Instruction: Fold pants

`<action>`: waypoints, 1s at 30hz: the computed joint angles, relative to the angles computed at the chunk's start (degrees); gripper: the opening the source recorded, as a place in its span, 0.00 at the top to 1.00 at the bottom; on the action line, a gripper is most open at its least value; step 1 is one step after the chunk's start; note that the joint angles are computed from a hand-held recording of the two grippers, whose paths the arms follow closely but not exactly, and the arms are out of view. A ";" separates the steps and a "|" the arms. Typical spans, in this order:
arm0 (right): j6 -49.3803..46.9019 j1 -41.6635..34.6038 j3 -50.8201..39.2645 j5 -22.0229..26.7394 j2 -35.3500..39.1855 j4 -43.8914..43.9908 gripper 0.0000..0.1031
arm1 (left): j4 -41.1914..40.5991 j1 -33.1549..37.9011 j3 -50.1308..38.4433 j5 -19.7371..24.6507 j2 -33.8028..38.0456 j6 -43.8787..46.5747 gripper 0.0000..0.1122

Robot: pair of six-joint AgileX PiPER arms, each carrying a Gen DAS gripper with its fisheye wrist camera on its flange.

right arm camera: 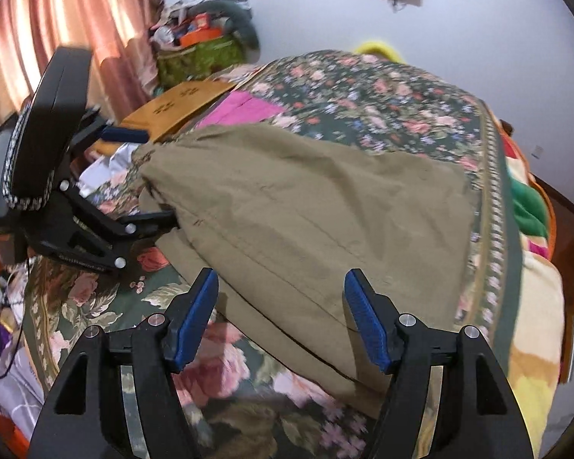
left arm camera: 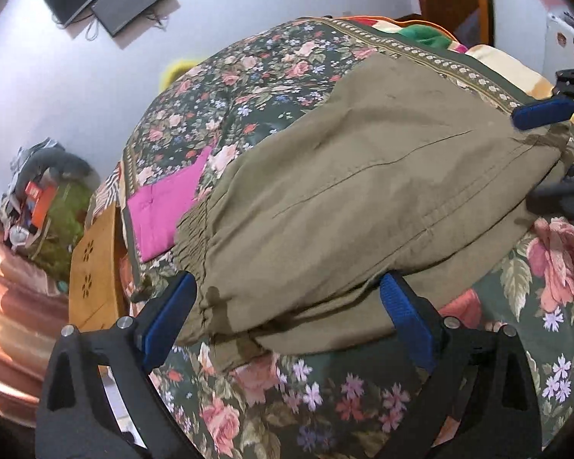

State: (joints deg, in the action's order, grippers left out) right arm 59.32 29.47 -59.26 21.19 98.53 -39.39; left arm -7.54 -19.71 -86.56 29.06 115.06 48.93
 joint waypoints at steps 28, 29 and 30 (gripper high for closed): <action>-4.64 -0.47 -5.59 -3.43 2.93 -0.52 0.92 | -6.72 0.83 0.01 1.36 -1.41 5.06 0.76; -3.98 -0.23 -5.40 -3.31 2.78 -1.07 0.92 | -8.01 1.02 0.67 1.38 -1.97 6.21 0.78; -3.46 -0.08 -5.10 -3.40 2.58 -1.49 0.93 | -8.26 1.06 1.23 1.16 -2.41 6.36 0.79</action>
State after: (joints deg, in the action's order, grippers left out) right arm 55.85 29.39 -64.36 17.79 101.11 -40.88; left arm -15.80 -18.65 -85.33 30.22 112.65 55.30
